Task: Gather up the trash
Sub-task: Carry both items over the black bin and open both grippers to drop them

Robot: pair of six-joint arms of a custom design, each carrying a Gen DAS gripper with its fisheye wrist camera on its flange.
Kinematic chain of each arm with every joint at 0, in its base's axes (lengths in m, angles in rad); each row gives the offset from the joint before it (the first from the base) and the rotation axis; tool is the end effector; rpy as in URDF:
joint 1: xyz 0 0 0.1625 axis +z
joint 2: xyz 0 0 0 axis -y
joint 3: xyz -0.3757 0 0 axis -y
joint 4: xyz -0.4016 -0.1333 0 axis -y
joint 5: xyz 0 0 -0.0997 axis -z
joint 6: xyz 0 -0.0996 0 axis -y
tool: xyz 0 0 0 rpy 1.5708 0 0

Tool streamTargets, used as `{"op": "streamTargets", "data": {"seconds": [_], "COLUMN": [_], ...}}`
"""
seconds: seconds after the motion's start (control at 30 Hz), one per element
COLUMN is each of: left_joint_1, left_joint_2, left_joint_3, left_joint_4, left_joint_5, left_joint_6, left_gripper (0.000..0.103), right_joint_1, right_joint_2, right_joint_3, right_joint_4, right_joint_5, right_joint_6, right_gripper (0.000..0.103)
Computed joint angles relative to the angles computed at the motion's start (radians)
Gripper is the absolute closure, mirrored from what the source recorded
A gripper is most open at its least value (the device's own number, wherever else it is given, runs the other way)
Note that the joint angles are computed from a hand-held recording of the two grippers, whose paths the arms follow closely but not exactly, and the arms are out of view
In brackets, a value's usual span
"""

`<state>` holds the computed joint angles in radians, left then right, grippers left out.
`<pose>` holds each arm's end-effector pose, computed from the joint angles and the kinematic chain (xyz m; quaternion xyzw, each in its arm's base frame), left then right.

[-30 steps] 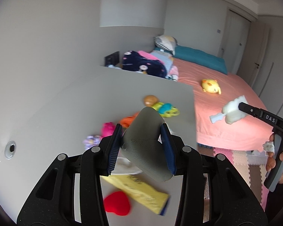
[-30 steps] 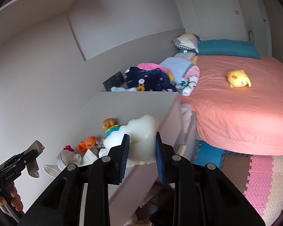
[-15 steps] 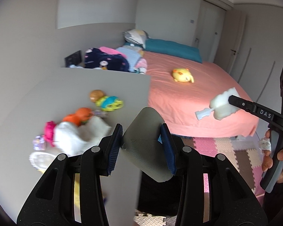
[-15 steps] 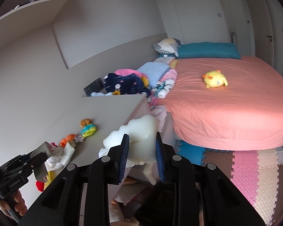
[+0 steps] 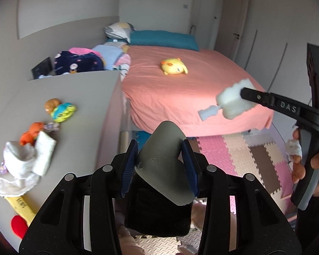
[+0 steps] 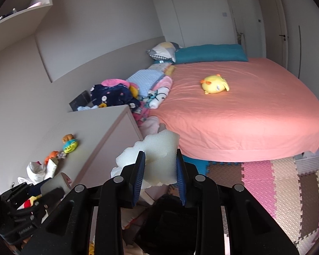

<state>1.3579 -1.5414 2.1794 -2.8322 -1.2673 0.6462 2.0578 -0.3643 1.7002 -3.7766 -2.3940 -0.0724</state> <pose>0.0601 -0.4939 0.2799 0.3497 0.8747 -0.2651 0.2057 0.3156 -0.4672 -0.0617 0.0674 -0.8454 0.4526 0.2756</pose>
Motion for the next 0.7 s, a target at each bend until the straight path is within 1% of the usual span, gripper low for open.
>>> {"op": "streamTargets", "data": {"seconds": [0.27, 0.33, 0.37, 0.4, 0.43, 0.47, 0.5, 0.57, 0.7], "left_joint_1": [-0.003, -0.005, -0.008, -0.012, -0.016, -0.016, -0.014, -0.008, 0.002], "left_joint_2": [0.027, 0.029, 0.031, 0.030, 0.028, 0.024, 0.015, 0.004, -0.004], "left_joint_3": [0.005, 0.003, 0.003, 0.009, 0.018, 0.027, 0.028, 0.025, 0.022], "left_joint_4": [0.017, 0.024, 0.020, -0.004, -0.034, -0.067, -0.072, -0.060, -0.087], "left_joint_5": [0.021, 0.037, 0.057, 0.080, 0.090, 0.096, 0.096, 0.087, 0.101], "left_joint_6": [-0.002, -0.005, -0.007, -0.005, 0.001, 0.011, 0.015, 0.016, 0.017], "left_gripper": [0.060, 0.058, 0.042, 0.031, 0.014, 0.011, 0.011, 0.011, 0.009], "right_joint_1": [-0.024, -0.022, -0.018, -0.010, -0.003, 0.003, 0.008, 0.012, 0.014], "right_joint_2": [0.007, 0.018, 0.032, 0.046, 0.064, 0.081, 0.090, 0.092, 0.089], "right_joint_3": [-0.015, -0.038, -0.059, -0.077, -0.097, -0.115, -0.126, -0.133, -0.130], "right_joint_4": [0.048, 0.089, 0.101, 0.099, 0.079, 0.048, 0.028, 0.019, 0.019], "right_joint_5": [0.005, -0.016, -0.044, -0.078, -0.111, -0.133, -0.144, -0.149, -0.135], "right_joint_6": [0.010, 0.006, -0.003, -0.011, -0.031, -0.055, -0.072, -0.087, -0.081], "right_gripper": [0.073, 0.069, 0.066, 0.053, 0.040, 0.034, 0.028, 0.028, 0.027]}}
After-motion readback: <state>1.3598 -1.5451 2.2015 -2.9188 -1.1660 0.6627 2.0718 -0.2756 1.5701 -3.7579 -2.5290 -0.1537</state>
